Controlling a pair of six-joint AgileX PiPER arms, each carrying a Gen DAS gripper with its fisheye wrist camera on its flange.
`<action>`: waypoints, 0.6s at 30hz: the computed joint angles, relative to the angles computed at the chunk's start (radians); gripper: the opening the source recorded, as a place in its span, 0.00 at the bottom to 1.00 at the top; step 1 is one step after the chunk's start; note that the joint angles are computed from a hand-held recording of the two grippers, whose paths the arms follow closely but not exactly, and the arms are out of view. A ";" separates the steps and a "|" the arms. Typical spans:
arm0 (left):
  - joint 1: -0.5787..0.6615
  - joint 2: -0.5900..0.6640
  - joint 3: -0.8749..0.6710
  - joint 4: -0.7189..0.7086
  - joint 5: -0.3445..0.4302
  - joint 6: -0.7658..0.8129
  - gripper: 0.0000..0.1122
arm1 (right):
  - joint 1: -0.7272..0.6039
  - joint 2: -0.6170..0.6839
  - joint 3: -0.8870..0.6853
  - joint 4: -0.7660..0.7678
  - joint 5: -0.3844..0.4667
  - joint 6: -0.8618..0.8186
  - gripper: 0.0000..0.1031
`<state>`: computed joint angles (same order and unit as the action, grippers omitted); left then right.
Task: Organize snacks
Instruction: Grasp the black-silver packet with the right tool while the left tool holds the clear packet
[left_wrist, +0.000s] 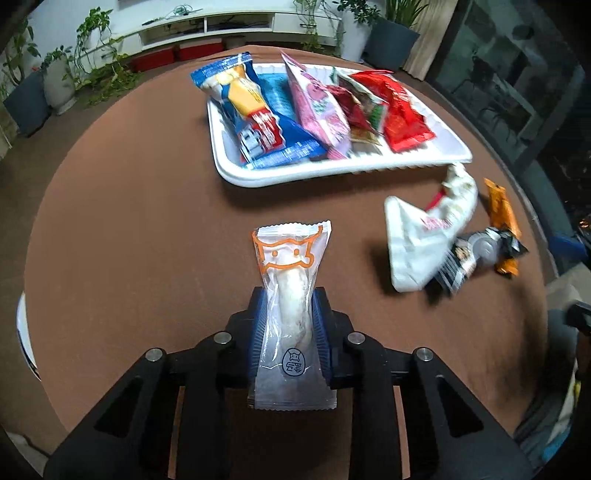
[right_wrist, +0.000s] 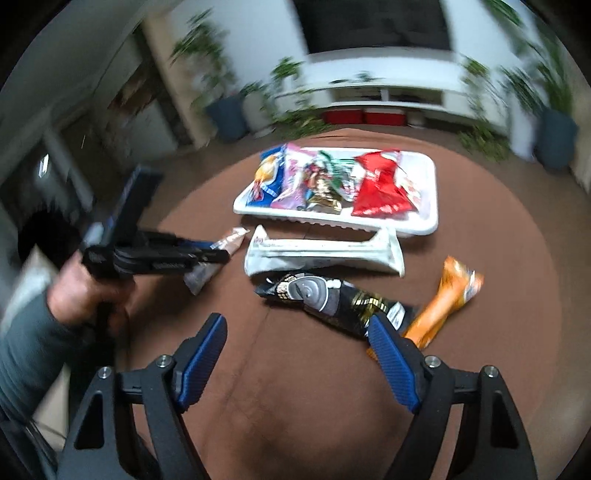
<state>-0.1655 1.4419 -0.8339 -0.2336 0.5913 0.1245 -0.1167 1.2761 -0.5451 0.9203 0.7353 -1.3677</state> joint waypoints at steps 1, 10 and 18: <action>-0.001 -0.019 0.021 -0.013 -0.003 0.008 0.20 | 0.044 0.020 -0.026 -0.053 -0.016 0.008 0.79; -0.064 -0.240 0.227 -0.110 -0.008 0.027 0.20 | 0.234 0.244 -0.197 -0.356 -0.109 0.168 0.67; -0.143 -0.346 0.319 -0.106 -0.026 -0.064 0.20 | 0.361 0.383 -0.312 -0.632 -0.109 0.367 0.65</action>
